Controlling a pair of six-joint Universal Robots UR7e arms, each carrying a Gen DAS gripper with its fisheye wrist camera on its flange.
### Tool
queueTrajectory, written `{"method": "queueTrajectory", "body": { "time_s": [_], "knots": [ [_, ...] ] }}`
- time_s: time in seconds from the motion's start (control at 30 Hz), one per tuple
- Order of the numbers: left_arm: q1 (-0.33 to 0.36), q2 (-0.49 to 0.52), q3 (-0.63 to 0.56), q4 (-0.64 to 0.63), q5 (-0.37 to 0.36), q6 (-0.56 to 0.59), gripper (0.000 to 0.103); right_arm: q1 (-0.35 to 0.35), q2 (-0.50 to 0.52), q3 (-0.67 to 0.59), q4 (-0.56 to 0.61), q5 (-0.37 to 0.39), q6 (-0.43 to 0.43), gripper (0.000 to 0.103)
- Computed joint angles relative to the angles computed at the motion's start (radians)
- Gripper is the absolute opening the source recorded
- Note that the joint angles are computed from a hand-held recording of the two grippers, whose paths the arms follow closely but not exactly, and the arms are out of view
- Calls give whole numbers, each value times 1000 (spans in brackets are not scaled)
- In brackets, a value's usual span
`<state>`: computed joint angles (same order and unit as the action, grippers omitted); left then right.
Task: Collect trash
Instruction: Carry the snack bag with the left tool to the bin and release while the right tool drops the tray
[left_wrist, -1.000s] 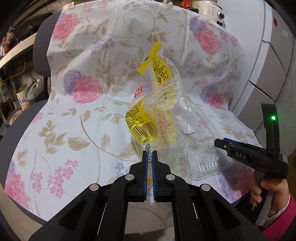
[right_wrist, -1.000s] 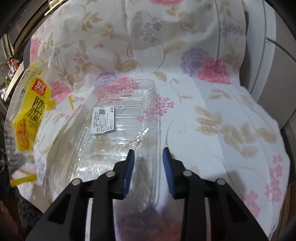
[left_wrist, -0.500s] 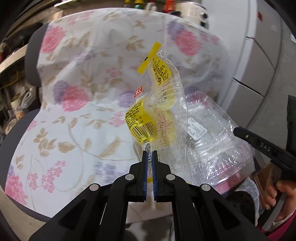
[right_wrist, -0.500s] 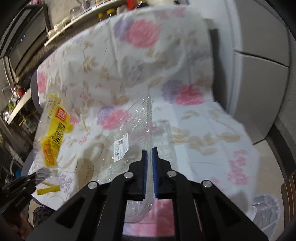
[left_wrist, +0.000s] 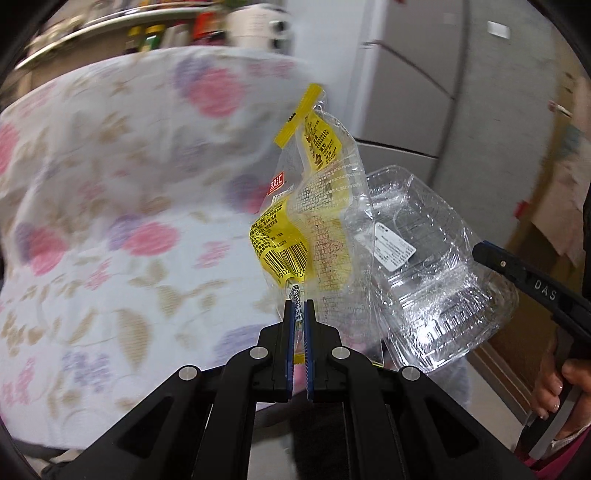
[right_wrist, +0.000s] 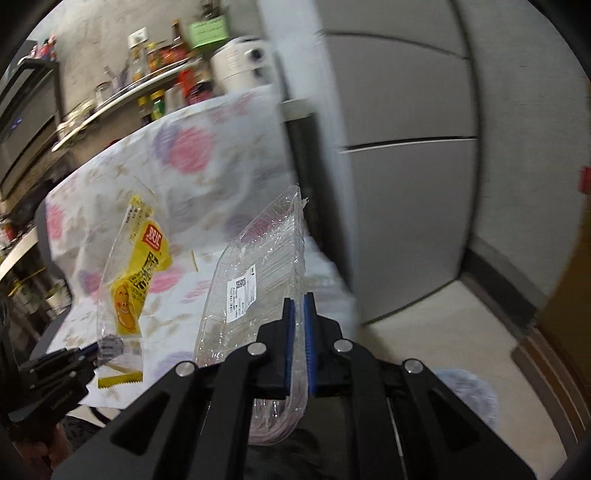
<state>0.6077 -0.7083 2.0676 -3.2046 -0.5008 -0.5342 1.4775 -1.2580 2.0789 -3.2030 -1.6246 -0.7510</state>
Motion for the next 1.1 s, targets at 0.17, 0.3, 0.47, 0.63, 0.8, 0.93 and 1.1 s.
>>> {"method": "queueTrajectory", "body": {
  "time_s": [0.17, 0.3, 0.47, 0.63, 0.8, 0.93, 1.1],
  "knots": [
    [20, 117, -118, -117, -163, 212, 5, -58, -66, 34, -73, -76, -6, 6],
    [44, 190, -208, -87, -321, 284, 5, -110, -100, 48, -106, -129, 10, 6],
    [66, 263, -295, 7, -430, 295, 5, -172, -118, 67, -160, -180, 24, 6],
    [77, 314, -365, 161, -479, 256, 6, -223, -103, 58, -134, -226, 44, 6],
    [90, 355, -445, 312, -491, 226, 12, -265, -75, 37, -66, -258, 68, 6],
    [111, 396, -526, 429, -521, 213, 23, -287, -40, 12, -32, -283, 91, 7],
    [129, 419, -574, 466, -505, 196, 50, -310, -10, -41, 72, -256, 115, 17]
  ]
}}
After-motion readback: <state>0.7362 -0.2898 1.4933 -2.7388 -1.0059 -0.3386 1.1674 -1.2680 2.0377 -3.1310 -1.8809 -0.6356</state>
